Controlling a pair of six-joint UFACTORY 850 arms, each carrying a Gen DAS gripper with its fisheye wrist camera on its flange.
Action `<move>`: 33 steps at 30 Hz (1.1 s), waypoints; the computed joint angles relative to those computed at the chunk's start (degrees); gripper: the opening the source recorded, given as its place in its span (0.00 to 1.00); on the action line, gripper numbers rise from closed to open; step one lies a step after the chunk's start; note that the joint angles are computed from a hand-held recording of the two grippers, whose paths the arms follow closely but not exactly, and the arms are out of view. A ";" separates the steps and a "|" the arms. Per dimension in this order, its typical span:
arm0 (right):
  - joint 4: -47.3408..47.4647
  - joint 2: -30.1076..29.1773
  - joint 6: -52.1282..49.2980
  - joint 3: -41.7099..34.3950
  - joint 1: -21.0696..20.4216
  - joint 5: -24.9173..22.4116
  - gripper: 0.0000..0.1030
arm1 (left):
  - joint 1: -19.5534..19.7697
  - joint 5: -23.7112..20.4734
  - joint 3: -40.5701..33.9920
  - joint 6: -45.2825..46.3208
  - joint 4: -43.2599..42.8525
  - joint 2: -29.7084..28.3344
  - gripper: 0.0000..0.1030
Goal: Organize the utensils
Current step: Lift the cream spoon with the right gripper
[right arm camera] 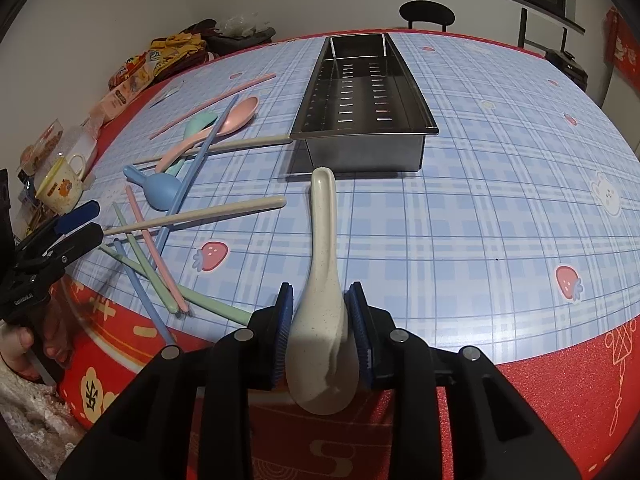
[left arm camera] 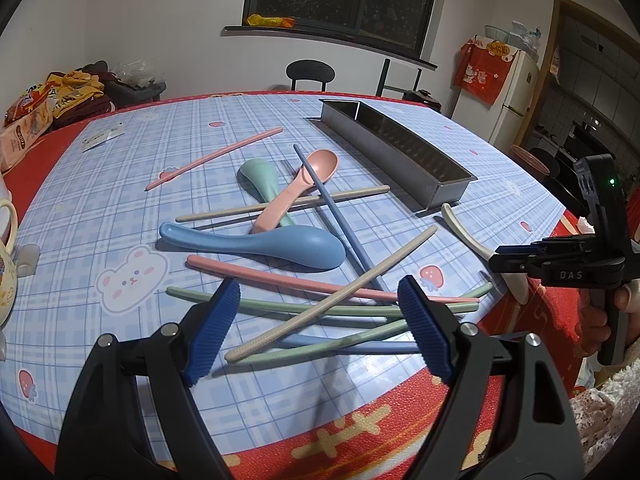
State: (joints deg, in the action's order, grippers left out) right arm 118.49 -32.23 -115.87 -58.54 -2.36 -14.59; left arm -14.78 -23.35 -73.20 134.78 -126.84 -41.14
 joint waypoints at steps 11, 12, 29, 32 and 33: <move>-3.72 1.49 1.60 0.80 0.73 -2.53 0.13 | -0.08 0.14 0.06 0.56 -0.23 -0.02 0.78; -5.10 1.42 2.96 0.70 0.66 -2.90 0.13 | -0.08 0.14 0.06 0.56 -0.23 -0.02 0.77; 6.37 -0.30 -10.20 -0.42 2.13 -0.52 0.14 | -0.16 1.21 -1.21 -3.01 4.58 -0.77 0.73; 9.98 -0.54 -14.00 -0.45 2.09 -0.89 0.14 | 0.07 1.55 -3.18 -11.06 13.65 -1.69 0.69; 13.25 -0.50 -17.56 -0.23 2.26 -0.88 0.14 | 0.18 1.50 -4.10 -15.10 18.27 -2.11 0.66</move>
State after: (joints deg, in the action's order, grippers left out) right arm 131.75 -32.73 -133.44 -58.77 -0.10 -15.47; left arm -14.60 -21.85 -77.31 119.68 -108.57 -43.25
